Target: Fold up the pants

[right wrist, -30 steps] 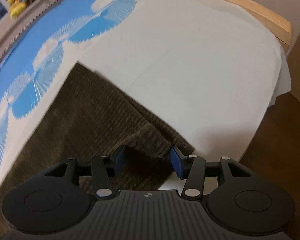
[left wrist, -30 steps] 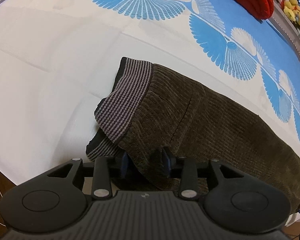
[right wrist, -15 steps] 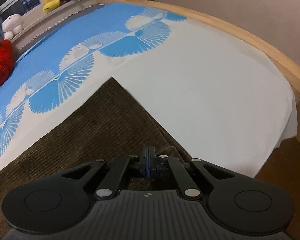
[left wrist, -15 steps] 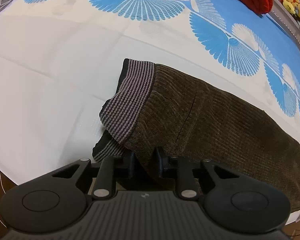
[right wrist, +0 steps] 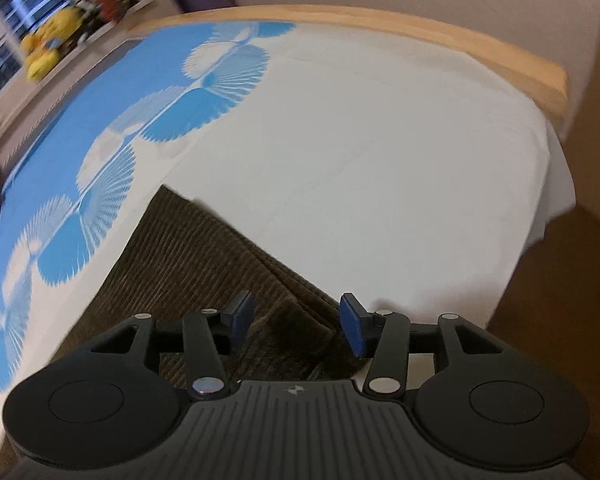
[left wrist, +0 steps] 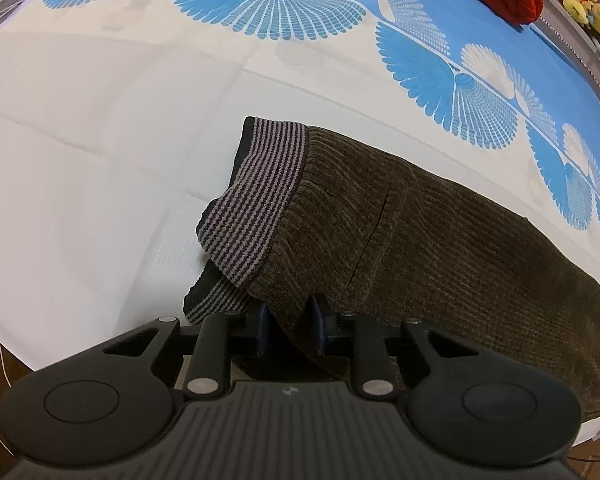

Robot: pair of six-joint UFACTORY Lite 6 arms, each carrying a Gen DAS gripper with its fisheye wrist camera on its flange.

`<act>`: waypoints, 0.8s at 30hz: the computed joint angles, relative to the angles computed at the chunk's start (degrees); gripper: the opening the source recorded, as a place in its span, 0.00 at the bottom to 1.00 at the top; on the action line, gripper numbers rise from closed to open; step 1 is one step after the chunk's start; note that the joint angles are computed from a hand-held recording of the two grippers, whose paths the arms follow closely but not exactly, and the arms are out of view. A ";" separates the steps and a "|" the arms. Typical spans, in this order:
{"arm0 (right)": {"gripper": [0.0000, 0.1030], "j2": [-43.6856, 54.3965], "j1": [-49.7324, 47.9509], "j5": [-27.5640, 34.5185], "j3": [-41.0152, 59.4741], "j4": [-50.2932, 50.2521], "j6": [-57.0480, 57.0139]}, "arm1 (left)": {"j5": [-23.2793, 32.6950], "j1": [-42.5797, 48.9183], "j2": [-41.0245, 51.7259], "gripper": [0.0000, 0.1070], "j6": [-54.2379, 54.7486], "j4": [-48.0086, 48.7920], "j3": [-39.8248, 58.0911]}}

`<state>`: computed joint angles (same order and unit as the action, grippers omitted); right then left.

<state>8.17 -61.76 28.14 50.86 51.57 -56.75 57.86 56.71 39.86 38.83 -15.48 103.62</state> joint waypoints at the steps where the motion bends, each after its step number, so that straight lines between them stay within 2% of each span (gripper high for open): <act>1: 0.49 0.70 -0.53 0.39 0.34 -0.33 0.95 | -0.07 -0.06 -0.04 0.23 -0.05 0.13 -0.08; 5: 0.49 4.02 -1.83 1.82 2.25 -2.58 4.69 | 0.04 -0.25 0.21 0.23 -0.61 0.46 0.27; 9: 0.49 5.53 -1.47 3.11 2.78 -1.12 3.46 | -0.29 -0.46 -0.01 0.23 -0.58 0.77 -0.04; 15: 0.50 4.92 3.61 -1.14 0.57 -1.54 0.65 | -0.09 -0.47 0.15 0.23 -0.70 0.89 0.28; 16: 0.46 4.35 4.40 -2.02 -0.03 -1.74 -0.40 | -0.15 -0.47 0.12 0.23 -0.67 0.92 0.21; 17: 0.28 3.37 5.37 -3.35 -1.06 -1.46 -1.89 | -0.10 -0.45 0.14 0.23 -0.62 0.95 0.28; 18: 0.20 2.58 5.94 -4.06 -1.66 -1.08 -3.40 | -0.06 -0.41 0.16 0.22 -0.55 0.95 0.40; 19: 0.16 1.93 6.12 -4.07 -1.99 -0.38 -4.96 | -0.20 -0.37 0.03 0.20 -0.41 0.90 0.41; 20: 0.14 0.89 6.04 -3.97 -2.21 0.98 -6.56 | -0.38 -0.24 -0.33 0.09 0.16 0.48 0.27; 21: 0.13 -1.10 5.66 -4.21 -2.94 4.15 -9.45 | 0.69 0.46 -0.22 0.06 1.47 -1.26 1.36; 22: 0.13 -3.80 4.43 -3.00 -3.71 9.72 -13.55 | 2.07 1.34 -0.11 0.06 2.50 -3.25 2.53; 24: 0.12 -9.71 0.89 3.30 -4.91 18.89 -18.74 | 4.82 3.47 -0.48 0.05 5.11 -7.27 4.49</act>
<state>-1.54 -60.87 31.43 45.95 70.46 -75.48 62.67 60.18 39.38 43.93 -22.75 108.10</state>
